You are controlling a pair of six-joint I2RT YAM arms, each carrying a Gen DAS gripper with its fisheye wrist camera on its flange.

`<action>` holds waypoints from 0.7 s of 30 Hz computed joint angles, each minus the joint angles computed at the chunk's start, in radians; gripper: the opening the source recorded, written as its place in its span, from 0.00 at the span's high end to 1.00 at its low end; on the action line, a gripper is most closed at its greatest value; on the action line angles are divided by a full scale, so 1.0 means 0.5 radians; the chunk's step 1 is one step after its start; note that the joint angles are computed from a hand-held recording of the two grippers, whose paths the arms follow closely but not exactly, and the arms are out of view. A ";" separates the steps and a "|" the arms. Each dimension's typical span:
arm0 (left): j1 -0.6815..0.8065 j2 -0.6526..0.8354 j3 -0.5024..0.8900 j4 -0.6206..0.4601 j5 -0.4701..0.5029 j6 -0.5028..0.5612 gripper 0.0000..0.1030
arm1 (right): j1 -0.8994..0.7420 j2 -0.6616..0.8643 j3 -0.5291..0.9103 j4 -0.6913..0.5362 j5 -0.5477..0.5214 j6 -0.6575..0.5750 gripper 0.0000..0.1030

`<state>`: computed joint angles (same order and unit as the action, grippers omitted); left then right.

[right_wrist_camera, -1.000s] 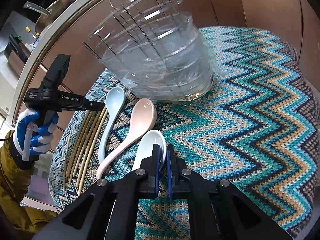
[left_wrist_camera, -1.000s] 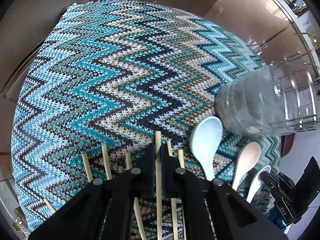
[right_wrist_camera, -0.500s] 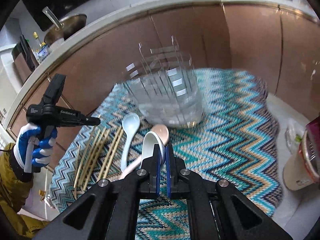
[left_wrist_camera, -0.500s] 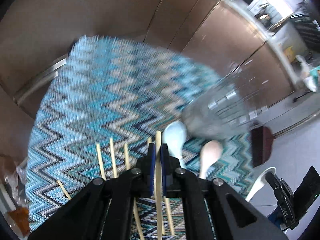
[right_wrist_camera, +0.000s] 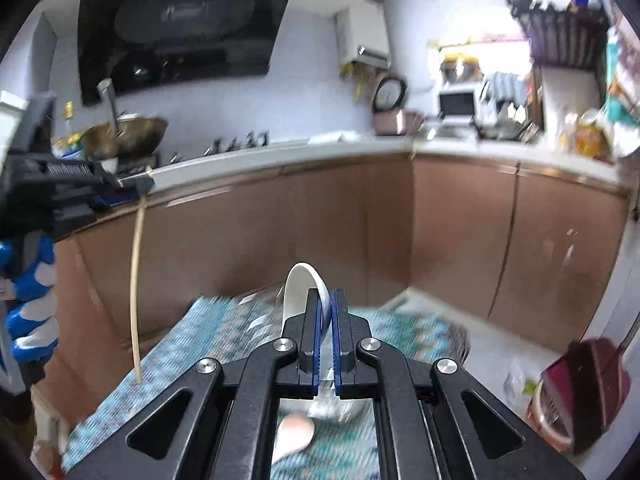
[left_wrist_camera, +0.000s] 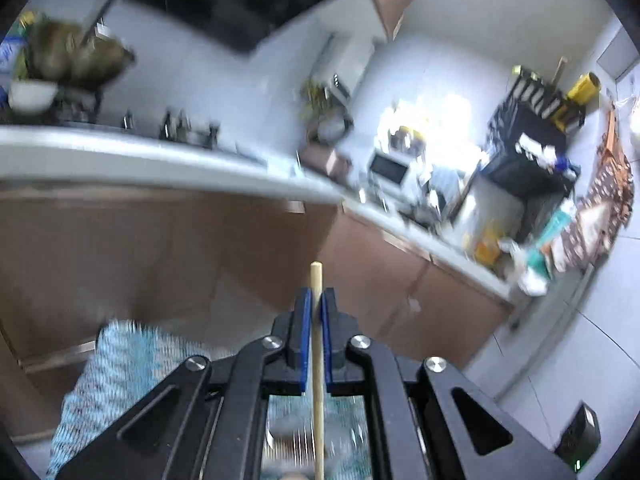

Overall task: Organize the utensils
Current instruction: 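Lift the chopstick into the holder and open the left tool while the right tool drops the spoon in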

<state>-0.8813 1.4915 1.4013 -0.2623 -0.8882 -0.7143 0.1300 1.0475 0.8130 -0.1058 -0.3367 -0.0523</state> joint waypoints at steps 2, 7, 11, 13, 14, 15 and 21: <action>0.016 0.071 -0.015 0.202 -0.078 0.096 0.95 | 0.090 0.071 -0.035 0.213 0.214 0.021 0.95; 0.070 0.295 -0.064 0.523 -0.168 0.166 0.95 | 0.168 0.320 -0.102 0.620 0.443 0.052 0.95; 0.116 0.482 -0.071 0.634 -0.158 0.141 0.95 | 0.214 0.489 -0.182 0.884 0.566 0.068 0.95; 0.115 0.583 -0.088 0.706 -0.192 0.140 0.95 | 0.232 0.557 -0.231 1.008 0.603 0.085 0.95; 0.114 0.602 -0.096 0.718 -0.199 0.133 0.95 | 0.241 0.591 -0.243 1.053 0.618 0.082 0.95; 0.112 0.636 -0.104 0.741 -0.219 0.126 0.95 | 0.250 0.631 -0.265 1.112 0.635 0.086 0.95; 0.108 0.761 -0.148 0.821 -0.273 0.113 0.95 | 0.288 0.814 -0.319 1.304 0.648 0.111 0.93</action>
